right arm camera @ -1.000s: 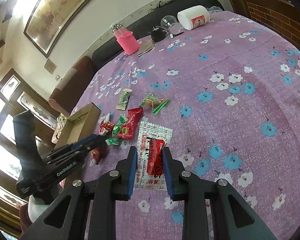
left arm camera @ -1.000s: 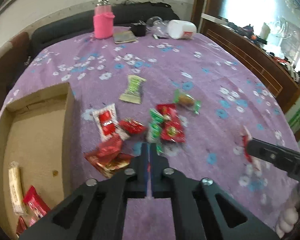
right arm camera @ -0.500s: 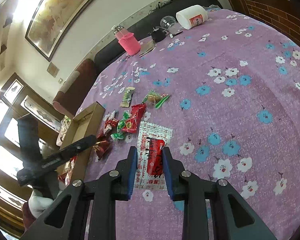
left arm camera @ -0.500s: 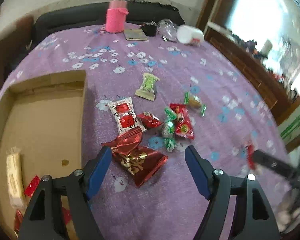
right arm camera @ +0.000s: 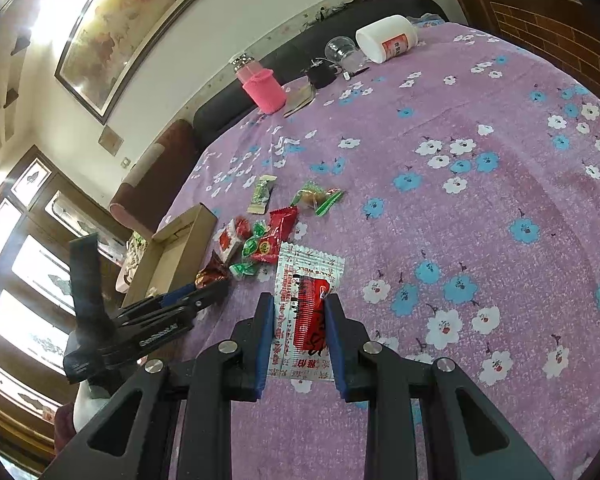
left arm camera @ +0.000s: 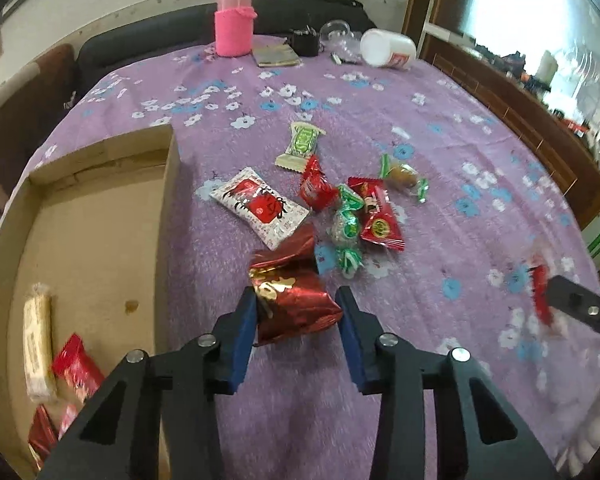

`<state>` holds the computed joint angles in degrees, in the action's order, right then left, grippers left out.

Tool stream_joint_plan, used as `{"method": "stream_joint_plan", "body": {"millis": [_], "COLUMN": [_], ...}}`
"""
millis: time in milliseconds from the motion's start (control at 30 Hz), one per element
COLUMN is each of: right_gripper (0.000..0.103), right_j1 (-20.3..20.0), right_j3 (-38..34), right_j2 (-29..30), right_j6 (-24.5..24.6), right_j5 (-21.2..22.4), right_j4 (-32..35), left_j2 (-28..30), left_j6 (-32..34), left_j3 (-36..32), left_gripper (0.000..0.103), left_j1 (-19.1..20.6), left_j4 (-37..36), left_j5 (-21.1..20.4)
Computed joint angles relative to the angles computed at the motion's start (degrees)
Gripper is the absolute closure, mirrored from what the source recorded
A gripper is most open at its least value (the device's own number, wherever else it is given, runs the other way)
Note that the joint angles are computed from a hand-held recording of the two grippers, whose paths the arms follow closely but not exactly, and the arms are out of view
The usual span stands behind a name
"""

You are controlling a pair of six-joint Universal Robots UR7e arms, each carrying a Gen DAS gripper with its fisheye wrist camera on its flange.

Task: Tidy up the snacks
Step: 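Grasp the white-red sachet with the right tool while the left tool grasps a red foil candy, then carry both snacks into the cardboard box and open both tools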

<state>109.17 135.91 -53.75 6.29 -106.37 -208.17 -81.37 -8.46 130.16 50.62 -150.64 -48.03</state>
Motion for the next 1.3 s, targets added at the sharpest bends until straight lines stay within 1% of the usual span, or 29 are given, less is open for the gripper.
{"method": "stream_joint_plan", "body": {"millis": [33, 67, 167, 200, 233, 367, 400, 433, 467, 500, 533, 633, 733, 767, 800, 833, 867, 900, 967, 1033, 1133, 1167, 1233, 1300], "right_gripper": [0.076, 0.076, 0.076, 0.076, 0.076, 0.076, 0.076, 0.076, 0.076, 0.076, 0.076, 0.076, 0.076, 0.076, 0.076, 0.076, 0.076, 0.076, 0.076, 0.076, 0.076, 0.076, 0.076, 0.076], "right_j1": [0.3, 0.5, 1.4, 1.8, 2.2, 3.7, 3.8, 3.9, 4.1, 4.2, 4.3, 4.5, 4.5, 4.6, 4.6, 4.6, 4.6, 4.7, 4.9, 5.1, 5.6, 5.9, 6.6, 7.4], "right_j3": [-0.2, -0.3, -1.3, -1.9, -2.3, -4.3, -4.5, -4.7, -4.8, -4.8, -4.8, -4.6, -3.9, -3.8, -3.6, -3.5, -3.3, -3.3, -3.3, -3.8, -5.4, -6.7, -9.4, -13.2], "right_j2": [0.1, 0.2, 0.8, 1.2, 1.6, 3.5, 3.7, 4.1, 4.4, 4.5, 4.7, 4.4, 3.6, 3.3, 3.1, 2.9, 2.6, 2.5, 2.3, 2.4, 3.1, 3.6, 5.0, 7.1], "right_j6": [-0.1, -0.1, -0.1, -0.2, -0.2, 0.0, 0.0, 0.1, 0.3, 0.4, 0.6, 1.1, 1.2, 1.2, 1.1, 1.1, 1.1, 1.1, 0.9, 0.7, 0.7, 0.7, 0.5, -0.1], "right_j5": [0.0, 0.1, 0.7, 0.8, 0.7, 0.4, 0.3, 0.2, 0.1, 0.0, -0.1, -0.6, -0.9, -1.0, -1.2, -1.3, -1.3, -1.4, -1.6, -1.6, -0.9, 0.0, 1.6, 3.7], "right_j4": [0.2, 0.3, 1.2, 1.7, 2.0, 3.3, 3.2, 3.3, 3.4, 3.4, 3.4, 3.6, 3.4, 3.3, 3.2, 3.1, 3.1, 3.2, 3.5, 4.1, 5.8, 7.1, 9.2, 12.3], "left_j2": [-1.4, -2.5, -6.2, -7.5, -8.7, -10.7, -10.4, -9.9, -9.4, -8.7, -7.9, -4.6, 0.2, 1.2, 2.1, 2.8, 3.4, 3.4, 2.3, 0.8, -5.3, -6.8, -10.7, -14.4], "left_j6": [-0.3, -0.5, -1.5, -1.6, -1.9, -1.1, -0.7, -0.5, -0.2, 0.6, 1.5, 2.7, 2.2, 2.3, 2.0, 1.6, 1.5, 1.8, 1.7, 1.2, -0.6, -1.2, -1.9, -2.6], "left_j3": [0.6, 0.9, 2.2, 2.6, 2.8, 2.3, 2.1, 1.8, 1.8, 2.2, 2.6, 2.6, 1.8, 1.7, 1.5, 1.3, 1.8, 2.1, 2.3, 3.0, 3.1, 3.1, 2.7, 1.8], "left_gripper": [0.075, 0.093, 0.093, 0.097, 0.098, 0.097, 0.088, 0.078, 0.054, 0.039, 0.036, 0.036, 0.036, 0.036, 0.042, 0.054, 0.066, 0.067, 0.069, 0.069, 0.069, 0.069, 0.069, 0.068], "left_j1": [-0.2, -0.2, -0.6, -0.6, -0.2, 1.4, 1.7, 1.7, 1.4, 0.9, 0.5, -0.9, -1.6, -1.5, -1.5, -1.4, -1.8, -2.1, -1.3, -1.4, -0.9, -0.9, -0.8, 0.0], "left_j4": [0.1, 0.3, 0.2, 0.1, 0.1, 0.2, 0.0, 0.8, 0.9, -0.1, -1.1, -1.2, 0.1, 0.1, 0.5, 0.8, -0.1, -0.8, -1.5, -2.2, -0.7, -0.2, 1.0, 2.4], "left_j5": [-0.8, -2.5, -4.1, -4.5, -5.4, -9.3, -9.7, -9.3, -8.4, -7.5, -6.9, -5.1, -1.7, -1.4, -0.8, -0.5, 0.9, 1.5, -1.4, -1.9, -6.3, -7.0, -6.5, -4.4]}}
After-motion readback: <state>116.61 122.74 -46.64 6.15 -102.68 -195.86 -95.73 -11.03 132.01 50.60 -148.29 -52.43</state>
